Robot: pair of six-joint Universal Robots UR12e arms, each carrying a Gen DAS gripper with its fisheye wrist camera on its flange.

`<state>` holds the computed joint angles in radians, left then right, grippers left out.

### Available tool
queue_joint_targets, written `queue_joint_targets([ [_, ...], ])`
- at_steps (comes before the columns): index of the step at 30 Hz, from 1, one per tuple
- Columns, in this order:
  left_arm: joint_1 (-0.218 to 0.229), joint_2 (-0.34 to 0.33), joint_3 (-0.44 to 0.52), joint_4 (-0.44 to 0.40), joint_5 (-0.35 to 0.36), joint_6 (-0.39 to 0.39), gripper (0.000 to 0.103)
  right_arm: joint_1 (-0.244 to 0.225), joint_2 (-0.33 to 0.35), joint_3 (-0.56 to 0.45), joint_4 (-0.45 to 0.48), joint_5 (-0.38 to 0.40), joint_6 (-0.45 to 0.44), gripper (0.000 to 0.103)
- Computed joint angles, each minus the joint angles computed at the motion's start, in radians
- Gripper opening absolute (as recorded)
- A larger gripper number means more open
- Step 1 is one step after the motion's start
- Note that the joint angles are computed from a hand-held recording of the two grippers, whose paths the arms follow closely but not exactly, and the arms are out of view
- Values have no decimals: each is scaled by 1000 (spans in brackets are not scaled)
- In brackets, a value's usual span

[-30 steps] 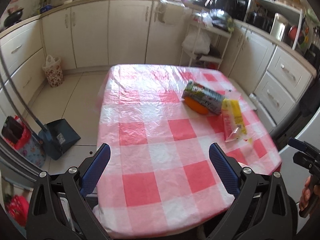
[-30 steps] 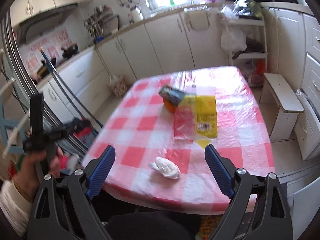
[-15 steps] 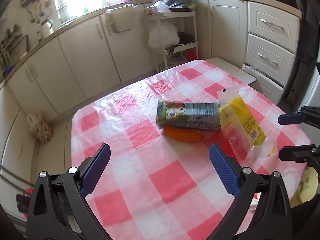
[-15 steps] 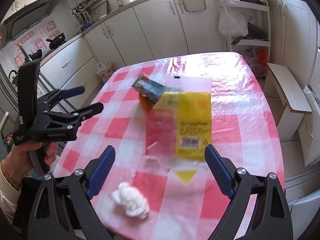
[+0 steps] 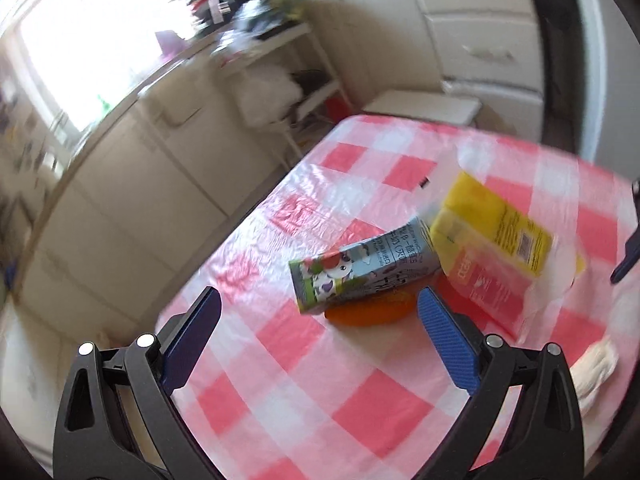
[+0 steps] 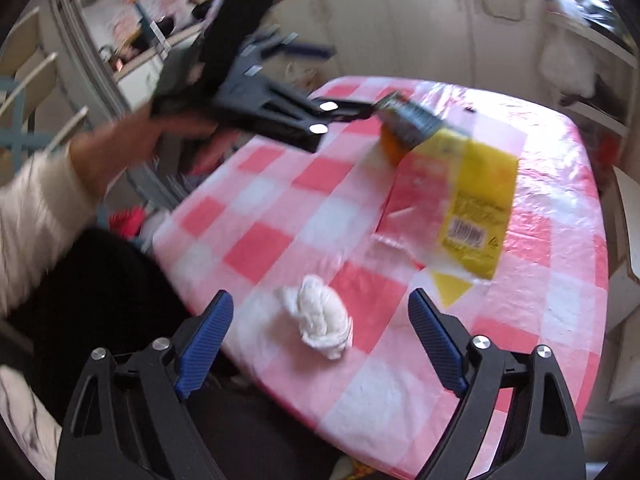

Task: Collect trash
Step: 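Grasp the milk carton with the left gripper while the right gripper grasps the white tissue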

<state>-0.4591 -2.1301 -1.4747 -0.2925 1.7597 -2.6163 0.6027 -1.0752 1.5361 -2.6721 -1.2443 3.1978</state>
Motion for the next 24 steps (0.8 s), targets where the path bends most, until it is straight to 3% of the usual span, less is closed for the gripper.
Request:
queue_joint_targets([
  [4,-2,-12,41,-68,-8,129,95,1,15,-17,45,13,-29,78],
  [6,-6,-25,64,-95,-1,152,95,-6,23,-20,57,25,-32,76],
  [12,-16,-77,144,-188,-10,231,94,-9,45,-37,74,36,-41,54],
  [16,-27,-112,216,-339,-2,268,77,-6,49,-42,76,10,-55,44],
  [18,-30,-128,249,-410,23,243,59,-7,50,-42,69,-4,-45,33],
  [19,-28,-133,263,-441,31,212,56,-10,50,-40,62,-7,-35,31],
  [21,-14,-137,284,-491,15,115,41,-15,47,-28,34,-12,-4,28],
  [24,15,-131,292,-515,-21,-54,30,-25,44,-9,-20,2,58,26],
])
